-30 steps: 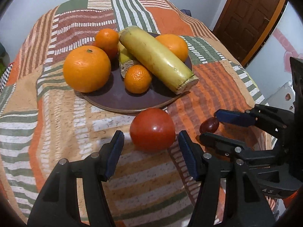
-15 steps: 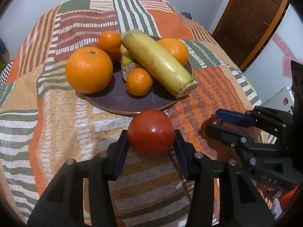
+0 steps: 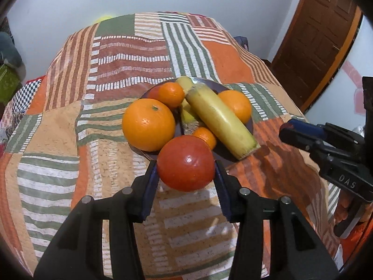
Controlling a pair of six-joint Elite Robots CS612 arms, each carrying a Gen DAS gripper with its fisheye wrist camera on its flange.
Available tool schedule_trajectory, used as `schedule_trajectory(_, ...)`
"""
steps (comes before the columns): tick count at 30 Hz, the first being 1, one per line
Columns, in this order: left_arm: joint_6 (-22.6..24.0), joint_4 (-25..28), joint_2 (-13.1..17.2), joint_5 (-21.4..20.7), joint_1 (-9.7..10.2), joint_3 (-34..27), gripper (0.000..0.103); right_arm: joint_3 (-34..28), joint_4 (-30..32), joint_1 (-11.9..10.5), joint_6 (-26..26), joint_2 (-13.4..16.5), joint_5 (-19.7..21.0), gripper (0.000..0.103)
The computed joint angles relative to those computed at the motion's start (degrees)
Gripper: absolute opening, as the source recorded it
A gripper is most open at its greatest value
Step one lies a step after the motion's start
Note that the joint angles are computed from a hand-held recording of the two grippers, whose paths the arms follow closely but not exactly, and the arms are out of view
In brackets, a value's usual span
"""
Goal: Organize fruits
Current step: 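Lower the tomato and grape onto the purple plate and open both tools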
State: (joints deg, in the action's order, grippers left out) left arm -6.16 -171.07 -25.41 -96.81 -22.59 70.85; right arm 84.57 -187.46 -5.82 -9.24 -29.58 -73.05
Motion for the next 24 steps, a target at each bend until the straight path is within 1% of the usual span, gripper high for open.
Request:
schedule_trajectory(7, -0.5, 2.28, 1.31, 0.0, 0.12, -2.27, 0.046, -3.27, 3.2, 0.33, -0.67, 1.56, -0.72, 0.029)
schedule_trajectory(15, 0.44, 1.02, 1.31, -0.38, 0.0, -3.43, 0.046, -5.19, 5.16, 0.24, -0.81, 2.43, 0.22, 0.029)
schedule_trajectory(20, 0.38, 1.85, 2.28, 0.19, -0.2, -6.19, 0.046, -6.05, 6.41, 0.14, -0.79, 2.95, 0.88, 0.029)
schedule_trajectory(24, -0.17, 3.6, 3.39, 0.45, -0.26, -8.76, 0.046, -6.66, 7.68, 0.1, -0.96, 3.27, 1.27, 0.029)
